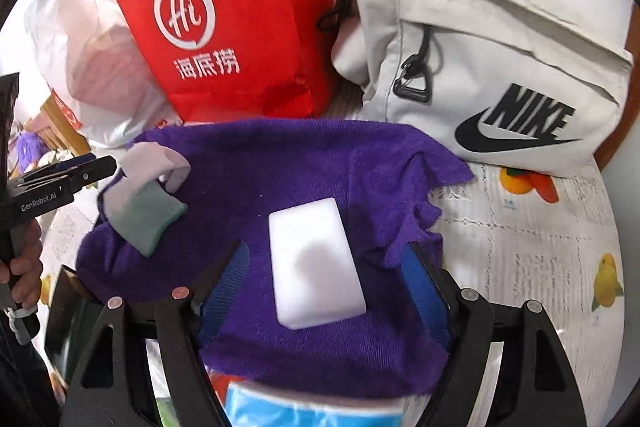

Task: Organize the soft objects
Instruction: 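Open the right tool to drop the sponge while the left tool releases the gloves onto the towel, then grasp the black watch strap with the right tool while the left tool grasps the white cloth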

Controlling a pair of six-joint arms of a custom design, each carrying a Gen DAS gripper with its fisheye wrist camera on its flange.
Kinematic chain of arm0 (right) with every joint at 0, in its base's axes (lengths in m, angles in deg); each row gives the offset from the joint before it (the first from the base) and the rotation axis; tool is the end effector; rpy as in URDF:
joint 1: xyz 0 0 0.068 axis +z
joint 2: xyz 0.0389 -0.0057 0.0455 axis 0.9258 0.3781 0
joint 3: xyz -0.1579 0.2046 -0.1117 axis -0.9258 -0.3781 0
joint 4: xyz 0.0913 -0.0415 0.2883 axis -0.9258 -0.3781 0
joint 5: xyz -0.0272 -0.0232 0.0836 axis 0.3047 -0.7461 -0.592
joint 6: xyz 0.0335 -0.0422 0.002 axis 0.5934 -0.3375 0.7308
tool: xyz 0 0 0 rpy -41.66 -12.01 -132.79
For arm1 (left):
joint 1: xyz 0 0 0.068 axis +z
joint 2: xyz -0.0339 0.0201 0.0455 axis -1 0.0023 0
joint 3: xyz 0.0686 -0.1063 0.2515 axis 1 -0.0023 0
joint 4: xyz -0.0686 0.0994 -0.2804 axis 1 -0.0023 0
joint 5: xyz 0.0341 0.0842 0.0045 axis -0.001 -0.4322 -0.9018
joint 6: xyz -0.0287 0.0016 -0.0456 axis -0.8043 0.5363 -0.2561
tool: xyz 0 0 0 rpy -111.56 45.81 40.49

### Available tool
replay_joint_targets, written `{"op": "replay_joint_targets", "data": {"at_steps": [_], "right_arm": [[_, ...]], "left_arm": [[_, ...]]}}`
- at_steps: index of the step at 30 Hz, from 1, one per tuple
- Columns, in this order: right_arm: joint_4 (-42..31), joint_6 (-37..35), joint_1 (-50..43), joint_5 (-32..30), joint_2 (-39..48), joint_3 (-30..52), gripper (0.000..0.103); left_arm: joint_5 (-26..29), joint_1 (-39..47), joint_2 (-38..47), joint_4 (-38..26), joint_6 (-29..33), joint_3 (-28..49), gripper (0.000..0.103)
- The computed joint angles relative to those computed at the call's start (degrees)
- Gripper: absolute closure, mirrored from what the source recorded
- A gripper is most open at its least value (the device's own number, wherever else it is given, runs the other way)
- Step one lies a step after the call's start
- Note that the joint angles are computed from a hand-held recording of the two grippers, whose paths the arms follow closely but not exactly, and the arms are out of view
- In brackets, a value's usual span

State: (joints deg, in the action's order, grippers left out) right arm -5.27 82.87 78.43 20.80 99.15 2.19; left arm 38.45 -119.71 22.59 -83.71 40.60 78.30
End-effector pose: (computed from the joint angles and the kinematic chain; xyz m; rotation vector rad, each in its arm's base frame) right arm 0.2935 0.0578 0.1878 -0.1529 2.4210 0.2118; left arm 0.3261 -0.1762 0.2232 0.0470 2.4609 -0.0628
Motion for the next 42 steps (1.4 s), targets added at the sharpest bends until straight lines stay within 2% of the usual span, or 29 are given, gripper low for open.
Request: {"op": "replay_joint_targets", "data": {"at_steps": [6, 12, 15, 19, 24, 25, 27, 29, 33, 38, 42], "right_arm": [[-2.22, 2.05, 1.70, 0.82, -12.51, -6.94, 0.025], [-9.10, 7.00, 7.42, 4.18, -28.54, -12.65, 0.025], [-13.61, 9.85, 12.60, 7.99, -35.80, -14.70, 0.025], [-21.58, 15.62, 24.50, 17.40, -45.14, -17.15, 0.025], [-31.24, 27.48, 44.71, 30.96, -52.44, -19.54, 0.026], [-33.26, 31.54, 50.60, 34.84, -53.21, -20.18, 0.028], [-34.91, 36.50, 57.32, 38.44, -52.85, -20.94, 0.033], [-35.01, 40.08, 62.69, 39.56, -51.77, -22.10, 0.040], [-33.47, 45.49, 70.77, 42.34, -46.67, -23.51, 0.044], [-30.62, 48.96, 77.27, 43.45, -40.03, -24.80, 0.046], [-25.86, 47.29, 77.35, 42.50, -35.11, -25.74, 0.048]], "left_arm": [[-5.72, -3.17, -8.45, -1.08, -1.99, -5.03, 0.045], [-6.17, -5.90, -18.99, -6.75, -5.67, -9.81, 0.045], [-6.42, -8.09, -24.26, -9.90, -8.26, -12.69, 0.045], [-7.95, -11.88, -30.68, -14.24, -12.22, -16.48, 0.045], [-10.20, -17.30, -38.93, -19.08, -18.41, -21.13, 0.045], [-11.02, -18.75, -40.31, -20.35, -19.95, -21.95, 0.045], [-12.53, -21.75, -43.01, -22.69, -22.99, -23.59, 0.045], [-13.39, -23.90, -44.97, -24.70, -25.45, -24.83, 0.045], [-15.66, -29.46, -48.89, -28.47, -31.12, -27.84, 0.045], [-18.38, -36.58, -53.28, -32.81, -39.70, -31.86, 0.045], [-18.93, -40.14, -55.78, -34.40, -44.62, -34.81, 0.045]]}}
